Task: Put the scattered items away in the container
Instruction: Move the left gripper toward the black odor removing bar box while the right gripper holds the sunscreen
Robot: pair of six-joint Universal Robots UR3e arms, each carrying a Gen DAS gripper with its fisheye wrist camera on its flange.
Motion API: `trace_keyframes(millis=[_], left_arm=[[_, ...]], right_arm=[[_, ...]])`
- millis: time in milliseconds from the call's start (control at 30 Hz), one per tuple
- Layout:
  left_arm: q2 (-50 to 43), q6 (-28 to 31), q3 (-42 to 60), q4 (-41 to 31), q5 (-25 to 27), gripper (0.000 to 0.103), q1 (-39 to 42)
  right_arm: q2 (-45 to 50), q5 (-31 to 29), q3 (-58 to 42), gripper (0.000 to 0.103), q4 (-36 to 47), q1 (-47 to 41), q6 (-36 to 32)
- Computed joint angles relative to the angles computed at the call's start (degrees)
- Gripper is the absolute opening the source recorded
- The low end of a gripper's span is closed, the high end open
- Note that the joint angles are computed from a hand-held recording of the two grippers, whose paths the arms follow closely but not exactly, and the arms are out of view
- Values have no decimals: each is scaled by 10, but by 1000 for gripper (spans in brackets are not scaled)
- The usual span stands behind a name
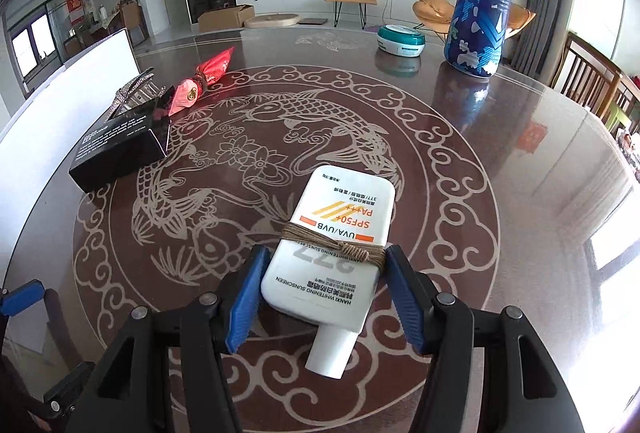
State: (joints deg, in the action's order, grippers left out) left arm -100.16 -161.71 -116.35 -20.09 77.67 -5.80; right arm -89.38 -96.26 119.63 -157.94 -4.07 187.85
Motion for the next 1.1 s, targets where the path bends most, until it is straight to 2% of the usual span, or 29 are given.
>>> trace_keyframes(millis=[33,100,500,700,933,1100], left_arm=[[0,0,0,0,0,103,0],[0,0,0,0,0,103,0],[0,2,1,-3,1,103,-1],[-9,79,42,-71,-35,103,23],[-64,99,112,-92,-47,103,41],[-98,121,189,-164,-40,103,38]], right_arm=[[3,0,-4,75,5,1,-2],[7,1,-9,82,11,1,-4],[10,6,-10,87,11,0,-7],[12,8,-11,88,11,0,-8],[12,9,-11,88,11,0,-8],[11,16,-8,90,8,-3,-10]])
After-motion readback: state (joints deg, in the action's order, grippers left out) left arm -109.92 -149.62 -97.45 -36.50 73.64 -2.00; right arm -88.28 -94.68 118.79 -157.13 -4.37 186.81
